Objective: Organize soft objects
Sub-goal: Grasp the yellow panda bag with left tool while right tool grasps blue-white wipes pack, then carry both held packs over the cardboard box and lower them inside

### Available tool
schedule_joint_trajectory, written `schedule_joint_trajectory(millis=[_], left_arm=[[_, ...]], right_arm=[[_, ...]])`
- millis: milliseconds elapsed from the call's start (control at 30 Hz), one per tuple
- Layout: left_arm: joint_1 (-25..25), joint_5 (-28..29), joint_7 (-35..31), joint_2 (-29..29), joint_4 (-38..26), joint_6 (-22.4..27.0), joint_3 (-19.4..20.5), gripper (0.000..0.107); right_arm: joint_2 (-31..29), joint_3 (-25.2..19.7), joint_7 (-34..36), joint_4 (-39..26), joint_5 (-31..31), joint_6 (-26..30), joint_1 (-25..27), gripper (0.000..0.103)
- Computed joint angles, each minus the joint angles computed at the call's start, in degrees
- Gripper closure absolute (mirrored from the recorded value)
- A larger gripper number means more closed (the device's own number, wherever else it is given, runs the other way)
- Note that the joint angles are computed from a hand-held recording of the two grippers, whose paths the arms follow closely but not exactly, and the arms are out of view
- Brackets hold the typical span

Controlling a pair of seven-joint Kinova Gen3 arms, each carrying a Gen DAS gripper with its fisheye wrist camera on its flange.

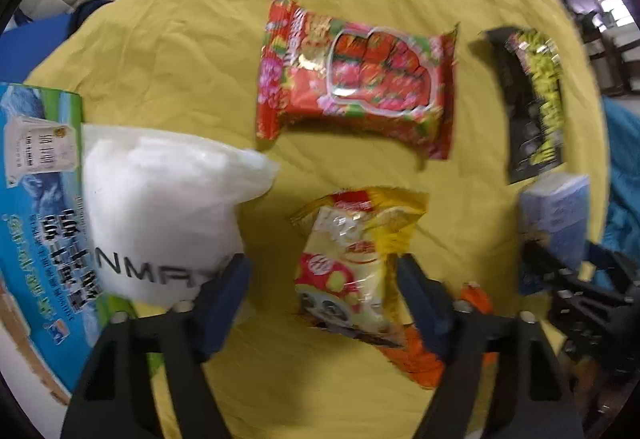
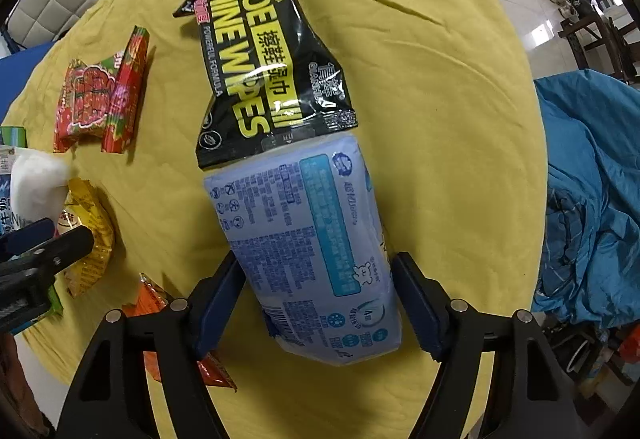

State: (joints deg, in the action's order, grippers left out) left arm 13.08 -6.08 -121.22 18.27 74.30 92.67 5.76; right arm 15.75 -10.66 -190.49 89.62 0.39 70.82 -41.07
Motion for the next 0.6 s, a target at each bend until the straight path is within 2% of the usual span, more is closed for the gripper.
schedule_joint_trajectory(millis=[67, 200, 267, 300, 367, 500, 600], left_arm=[[-0.6, 0.5, 0.4, 0.0, 0.1, 0.7, 0.4, 0.038], [-2.5, 4.9, 1.5, 2.2, -1.4, 4.0, -0.5, 0.056], [-3.4, 6.7, 2.0, 2.7, -1.5, 5.0, -0.5, 0.060], [-3.9, 7.3, 2.5, 2.4, -0.5, 4.4, -0.3, 0.063], [-4.7, 8.3, 2.2, 1.8, 2.4, 1.9, -0.8, 0.068], [-5.0, 8.4, 1.5, 0.4, 3.6, -0.3, -0.5, 0.071], [-5.6, 9.1, 0.5, -1.8, 3.5, 0.4, -0.3, 0.071]], right_arm=[[-0.3, -0.1, 0.5, 0.6, -0.3, -0.5, 0.3, 0.029], [0.7, -0.3, 1.7, -0.6, -1.2, 0.0, 0.6, 0.038], [0.7, 0.0, 1.7, -0.3, -1.6, -0.6, 0.7, 0.048], [1.3, 0.0, 2.0, -0.9, -1.7, -0.7, 0.8, 0.050], [1.5, 0.1, 1.6, -1.7, -1.8, -0.8, 0.3, 0.061], [1.9, 0.2, 1.3, -4.0, -1.3, 1.4, -0.5, 0.066], [1.3, 0.4, 0.0, -4.0, -0.3, 1.6, -1.3, 0.068]])
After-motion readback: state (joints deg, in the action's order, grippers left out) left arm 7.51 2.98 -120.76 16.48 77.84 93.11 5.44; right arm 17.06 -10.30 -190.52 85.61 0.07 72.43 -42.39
